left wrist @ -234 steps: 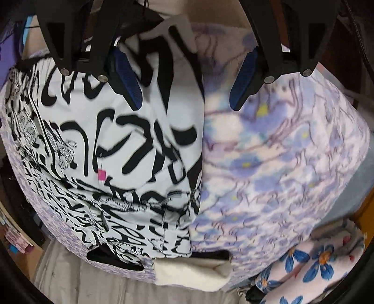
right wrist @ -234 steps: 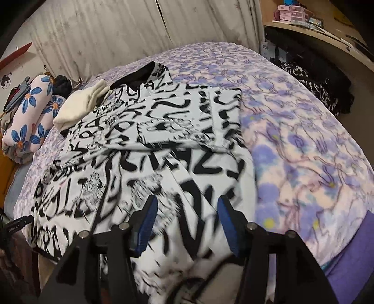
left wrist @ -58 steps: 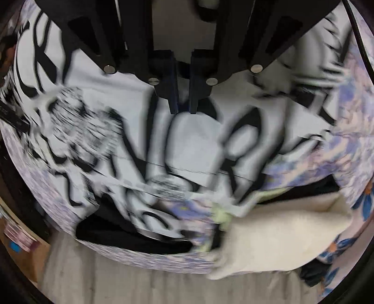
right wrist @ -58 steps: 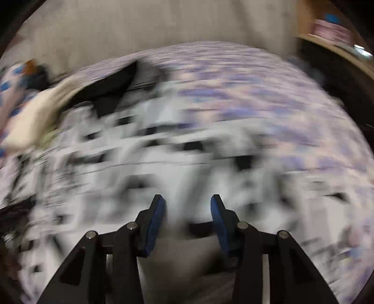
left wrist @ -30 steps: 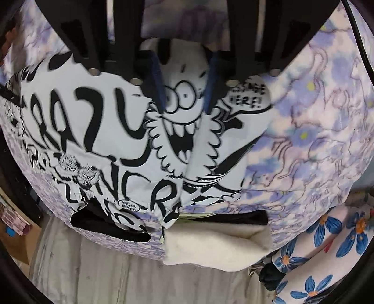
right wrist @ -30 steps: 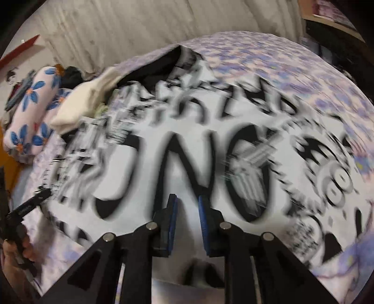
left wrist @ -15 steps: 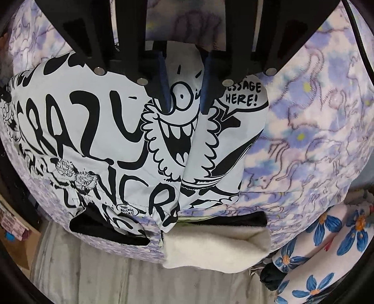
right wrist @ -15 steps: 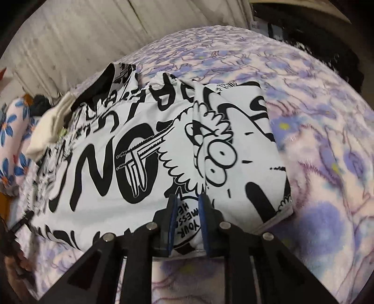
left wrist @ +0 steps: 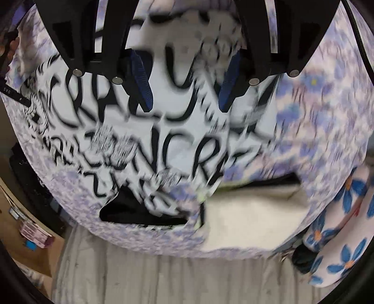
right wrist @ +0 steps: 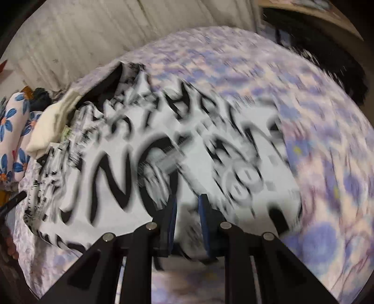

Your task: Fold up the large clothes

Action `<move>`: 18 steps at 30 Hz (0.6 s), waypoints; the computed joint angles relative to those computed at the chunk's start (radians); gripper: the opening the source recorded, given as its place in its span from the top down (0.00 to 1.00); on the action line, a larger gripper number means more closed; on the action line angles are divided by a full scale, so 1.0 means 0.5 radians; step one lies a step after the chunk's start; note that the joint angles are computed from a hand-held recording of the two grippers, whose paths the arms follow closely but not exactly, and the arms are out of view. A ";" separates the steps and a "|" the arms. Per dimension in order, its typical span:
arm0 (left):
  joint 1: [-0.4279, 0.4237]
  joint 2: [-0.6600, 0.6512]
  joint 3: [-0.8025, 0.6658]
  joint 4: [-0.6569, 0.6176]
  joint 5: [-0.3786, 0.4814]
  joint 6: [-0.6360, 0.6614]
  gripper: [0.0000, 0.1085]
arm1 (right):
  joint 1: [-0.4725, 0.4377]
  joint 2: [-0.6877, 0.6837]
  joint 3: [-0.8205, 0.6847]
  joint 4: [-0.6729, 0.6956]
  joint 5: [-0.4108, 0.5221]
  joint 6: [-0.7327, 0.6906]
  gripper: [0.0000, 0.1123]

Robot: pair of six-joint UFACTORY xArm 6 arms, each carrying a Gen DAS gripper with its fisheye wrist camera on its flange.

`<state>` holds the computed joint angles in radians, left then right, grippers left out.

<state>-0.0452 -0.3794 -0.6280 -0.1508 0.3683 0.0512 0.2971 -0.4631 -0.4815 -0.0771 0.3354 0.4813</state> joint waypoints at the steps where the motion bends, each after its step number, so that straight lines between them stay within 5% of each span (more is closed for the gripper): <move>1: -0.008 0.074 -0.086 0.031 0.010 -0.019 0.48 | 0.012 0.057 -0.080 0.006 -0.005 -0.033 0.83; 8: -0.080 0.809 -0.987 0.221 0.100 -0.130 0.48 | 0.074 0.889 -1.129 0.133 -0.013 -0.372 0.83; 18: -0.112 1.886 -2.473 0.403 0.605 -0.298 0.48 | 0.057 2.366 -3.171 -0.008 0.536 -0.242 0.83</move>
